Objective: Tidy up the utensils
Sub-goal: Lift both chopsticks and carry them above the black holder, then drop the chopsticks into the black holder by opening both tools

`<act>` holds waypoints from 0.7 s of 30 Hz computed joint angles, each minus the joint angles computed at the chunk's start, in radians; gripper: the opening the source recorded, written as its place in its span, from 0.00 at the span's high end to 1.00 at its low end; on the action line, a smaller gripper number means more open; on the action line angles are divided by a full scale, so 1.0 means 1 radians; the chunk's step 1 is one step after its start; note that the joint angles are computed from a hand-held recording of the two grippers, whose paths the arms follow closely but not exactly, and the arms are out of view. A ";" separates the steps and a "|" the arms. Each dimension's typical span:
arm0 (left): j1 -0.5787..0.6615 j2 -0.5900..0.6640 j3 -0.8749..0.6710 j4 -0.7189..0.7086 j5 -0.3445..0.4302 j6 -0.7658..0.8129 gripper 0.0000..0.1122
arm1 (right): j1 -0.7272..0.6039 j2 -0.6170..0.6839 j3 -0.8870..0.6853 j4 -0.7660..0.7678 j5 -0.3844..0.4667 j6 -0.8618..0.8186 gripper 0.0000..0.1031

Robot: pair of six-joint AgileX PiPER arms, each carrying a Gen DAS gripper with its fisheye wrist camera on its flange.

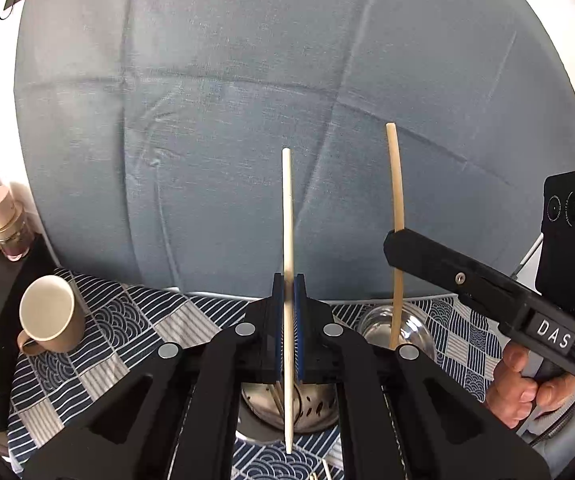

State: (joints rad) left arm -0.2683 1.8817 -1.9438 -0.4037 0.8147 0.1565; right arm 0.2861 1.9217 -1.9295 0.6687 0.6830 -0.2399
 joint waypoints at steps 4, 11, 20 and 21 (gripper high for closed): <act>0.014 0.063 -0.069 -0.041 -0.007 0.001 0.96 | 0.000 0.082 -0.108 -0.060 0.007 0.039 0.95; 0.040 0.109 -0.067 -0.155 -0.036 0.065 0.96 | -0.001 0.132 -0.115 -0.043 0.013 0.011 0.95; 0.016 0.033 0.179 -0.211 -0.113 0.186 0.96 | 0.006 0.071 0.093 -0.008 -0.031 -0.018 0.95; 0.014 0.026 0.193 -0.207 -0.115 0.193 0.96 | 0.005 0.067 0.103 -0.005 -0.030 -0.022 0.95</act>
State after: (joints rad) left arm -0.2543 1.9078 -1.7513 -0.6102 0.6992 0.3493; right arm 0.2916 1.9884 -1.8264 0.6633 0.6529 -0.2618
